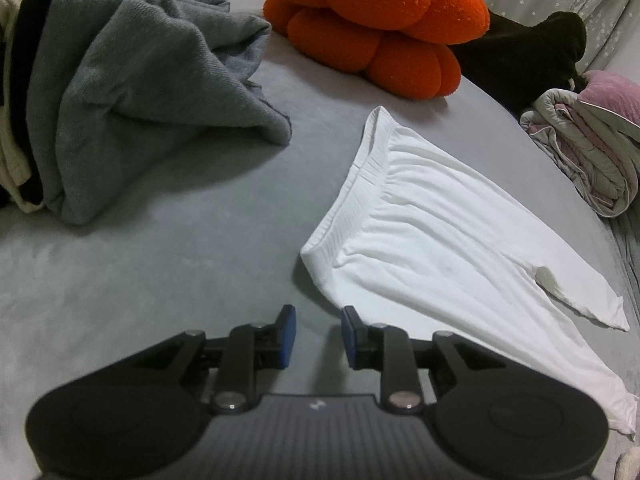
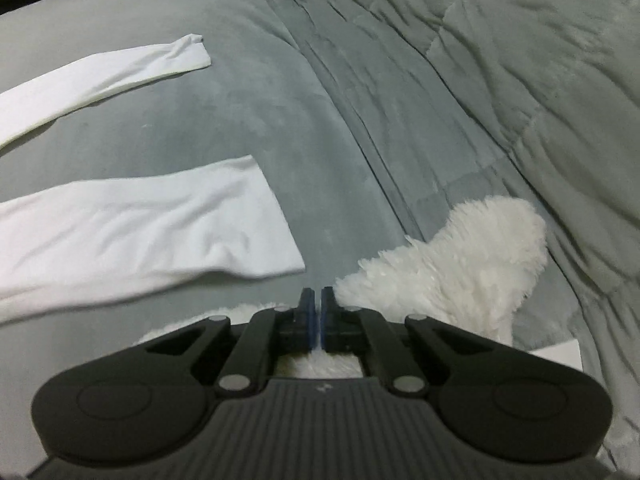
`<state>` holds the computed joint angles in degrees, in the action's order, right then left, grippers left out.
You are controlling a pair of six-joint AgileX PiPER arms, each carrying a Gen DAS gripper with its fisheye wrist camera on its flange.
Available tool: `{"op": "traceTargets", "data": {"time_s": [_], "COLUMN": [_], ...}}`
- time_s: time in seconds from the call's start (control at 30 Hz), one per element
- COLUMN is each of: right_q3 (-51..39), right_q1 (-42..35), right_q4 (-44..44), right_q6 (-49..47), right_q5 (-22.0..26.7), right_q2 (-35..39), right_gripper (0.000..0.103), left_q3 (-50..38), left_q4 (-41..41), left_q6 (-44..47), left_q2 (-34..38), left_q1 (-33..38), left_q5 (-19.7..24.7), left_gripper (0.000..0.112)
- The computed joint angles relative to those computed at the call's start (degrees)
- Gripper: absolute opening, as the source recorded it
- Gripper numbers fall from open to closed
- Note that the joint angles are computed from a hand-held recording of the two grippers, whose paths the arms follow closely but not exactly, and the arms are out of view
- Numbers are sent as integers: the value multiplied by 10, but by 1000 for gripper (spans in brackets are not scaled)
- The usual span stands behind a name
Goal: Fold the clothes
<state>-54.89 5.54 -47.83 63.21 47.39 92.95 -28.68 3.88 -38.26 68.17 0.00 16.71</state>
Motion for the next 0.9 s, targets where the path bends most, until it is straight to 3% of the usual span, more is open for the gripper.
{"op": "traceTargets", "data": {"time_s": [0.13, 0.27, 0.33, 0.4, 0.43, 0.53, 0.57, 0.63, 0.7, 0.8, 0.83, 0.9], "right_q3": [31, 19, 13, 13, 16, 3, -9, -34, -59, -107, -112, -113], "right_q1": [16, 41, 34, 28, 29, 22, 13, -17, -44, -34, -33, -33], "right_q4": [11, 3, -5, -23, -30, -4, 32, 89, 140, 131, 143, 154], "right_q6": [9, 20, 5, 11, 30, 45, 21, 18, 19, 37, 23, 14], "right_q5": [0, 28, 10, -20, -35, -90, -106, -118, -125, -71, -66, -62], "right_q2": [-35, -13, -5, -9, -21, -35, -31, -8, 18, 65, 72, 78], "right_gripper": [0, 0, 1, 9, 20, 79, 81, 81, 73, 44, 30, 19], "left_q3": [-1, 0, -1, -1, -1, 0, 0, -1, -4, -8, -9, -12], "left_q4": [-7, -32, -36, -17, -12, 2, 1, -6, 30, 36, 19, -14], "left_q6": [8, 34, 39, 20, 15, -1, 0, 7, -28, -34, -13, 28], "left_q2": [0, 0, 1, 1, 2, 3, 3, 6, 13, 24, 28, 35], "left_q1": [3, 10, 11, 4, 2, -4, -5, 0, 3, 12, 16, 22], "left_q5": [1, -1, -2, -3, -4, -8, -10, -12, -15, -25, -27, -29], "left_gripper": [25, 25, 26, 26, 26, 26, 26, 26, 26, 25, 22, 5]}}
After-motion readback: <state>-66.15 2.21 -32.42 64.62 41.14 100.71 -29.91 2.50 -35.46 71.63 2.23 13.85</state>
